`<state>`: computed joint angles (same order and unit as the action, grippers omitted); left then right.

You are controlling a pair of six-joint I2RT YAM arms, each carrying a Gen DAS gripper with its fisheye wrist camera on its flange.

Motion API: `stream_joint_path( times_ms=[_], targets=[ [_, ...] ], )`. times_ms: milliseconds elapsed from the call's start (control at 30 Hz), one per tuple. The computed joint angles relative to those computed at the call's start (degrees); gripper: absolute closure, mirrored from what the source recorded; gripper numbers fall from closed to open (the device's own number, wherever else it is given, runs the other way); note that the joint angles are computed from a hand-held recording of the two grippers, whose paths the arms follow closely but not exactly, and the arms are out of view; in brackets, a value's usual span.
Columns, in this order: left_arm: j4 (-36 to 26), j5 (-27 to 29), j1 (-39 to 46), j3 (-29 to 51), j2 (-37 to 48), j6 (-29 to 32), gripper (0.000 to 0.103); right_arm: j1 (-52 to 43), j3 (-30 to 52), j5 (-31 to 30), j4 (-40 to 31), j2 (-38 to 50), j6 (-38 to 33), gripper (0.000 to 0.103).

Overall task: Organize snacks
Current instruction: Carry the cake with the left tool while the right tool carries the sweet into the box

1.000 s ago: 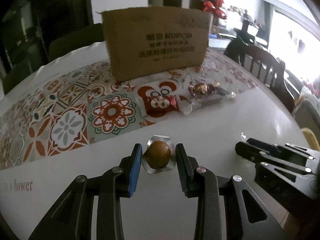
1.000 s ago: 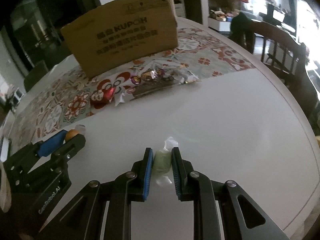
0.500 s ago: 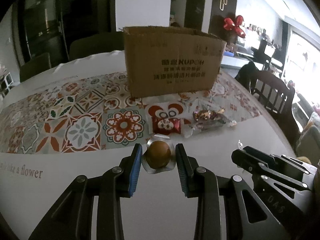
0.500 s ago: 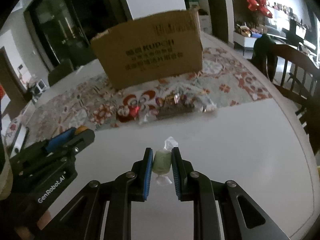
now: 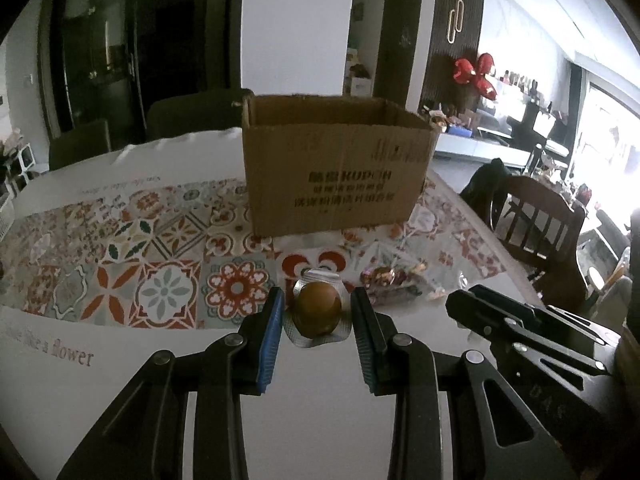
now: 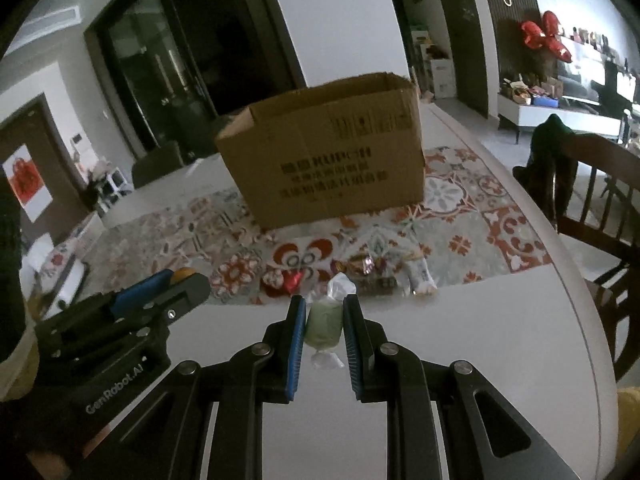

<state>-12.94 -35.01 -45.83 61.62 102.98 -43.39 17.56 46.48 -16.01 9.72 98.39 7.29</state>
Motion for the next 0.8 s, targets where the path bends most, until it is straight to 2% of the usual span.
stream_joint_path(
  times_ms=[367, 800],
  targets=[
    [-2.46, -1.67, 2.41, 7.3, -0.04, 5.05, 0.069, -1.58, 5.72, -0.44, -1.11, -1.44, -4.26, 0.082],
    [-2.85, 0.03, 7.91, 16.27, 2.06, 13.44, 0.069, -2.47, 22.17, -2.96, -8.31, 4.93, -5.9, 0.082]
  ],
)
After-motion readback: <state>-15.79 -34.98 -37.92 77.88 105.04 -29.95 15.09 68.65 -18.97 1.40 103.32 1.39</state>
